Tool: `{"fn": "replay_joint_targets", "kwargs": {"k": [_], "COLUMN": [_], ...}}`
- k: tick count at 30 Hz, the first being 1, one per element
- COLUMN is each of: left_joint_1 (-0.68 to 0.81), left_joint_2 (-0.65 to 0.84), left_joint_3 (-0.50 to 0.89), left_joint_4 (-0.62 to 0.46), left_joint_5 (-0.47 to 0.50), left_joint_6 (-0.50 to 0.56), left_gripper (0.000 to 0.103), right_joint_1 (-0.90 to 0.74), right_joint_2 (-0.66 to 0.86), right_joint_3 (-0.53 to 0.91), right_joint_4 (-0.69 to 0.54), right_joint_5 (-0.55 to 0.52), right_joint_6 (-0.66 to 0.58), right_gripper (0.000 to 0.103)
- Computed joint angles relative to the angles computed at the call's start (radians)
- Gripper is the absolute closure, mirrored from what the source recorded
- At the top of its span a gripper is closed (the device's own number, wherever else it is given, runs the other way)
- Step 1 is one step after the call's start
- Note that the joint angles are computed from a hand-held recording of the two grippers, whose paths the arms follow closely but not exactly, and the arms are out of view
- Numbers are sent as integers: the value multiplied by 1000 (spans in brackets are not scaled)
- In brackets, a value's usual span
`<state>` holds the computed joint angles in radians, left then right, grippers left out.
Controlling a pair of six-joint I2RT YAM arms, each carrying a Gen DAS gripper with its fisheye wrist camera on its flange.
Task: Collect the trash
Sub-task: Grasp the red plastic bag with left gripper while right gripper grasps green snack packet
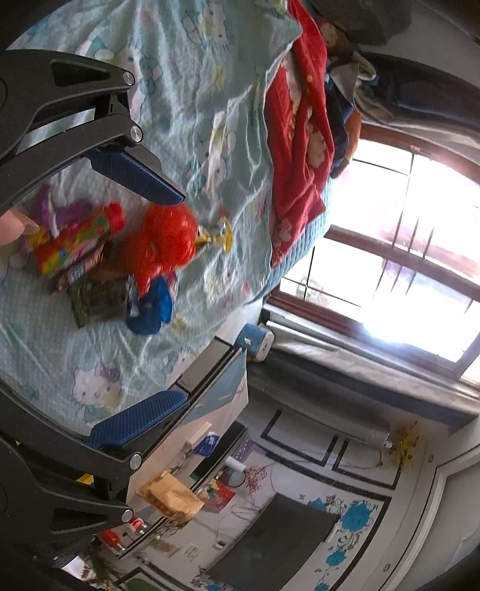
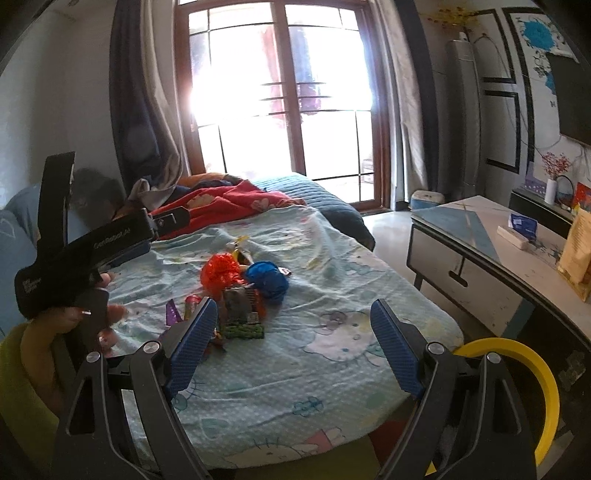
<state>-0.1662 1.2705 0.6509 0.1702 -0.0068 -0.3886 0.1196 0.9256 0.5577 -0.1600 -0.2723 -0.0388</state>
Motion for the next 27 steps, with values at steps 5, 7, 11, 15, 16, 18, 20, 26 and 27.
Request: {"fn": "replay_joint_targets", "kwargs": {"k": [5, 7, 11, 15, 16, 18, 20, 26, 27], "left_joint_1": [73, 98, 140, 180, 186, 192, 196, 201, 203], "left_joint_2": [12, 17, 35, 74, 84, 104, 128, 196, 210], "left_joint_3": [-2, -6, -6, 4, 7, 13, 24, 64, 75], "left_joint_4": [3, 12, 17, 21, 22, 23, 23, 16, 13], "left_joint_5": [31, 34, 55, 80, 83, 84, 91, 105, 111], "left_joint_6": [-4, -3, -5, 1, 5, 10, 15, 36, 41], "left_gripper": [11, 11, 11, 11, 11, 11, 11, 11, 11], "right_joint_1": [57, 82, 123, 160, 167, 181, 191, 204, 204], "right_joint_2": [83, 121, 195, 275, 292, 336, 370, 478, 494], "right_joint_3": [17, 26, 49, 74, 80, 96, 106, 151, 157], "right_joint_4": [47, 68, 107, 141, 148, 163, 176, 195, 199], "right_joint_5": [32, 45, 66, 79, 80, 86, 89, 92, 89], "right_joint_6": [12, 16, 24, 30, 29, 28, 29, 27, 27], "right_gripper": [21, 21, 21, 21, 21, 21, 21, 21, 21]}}
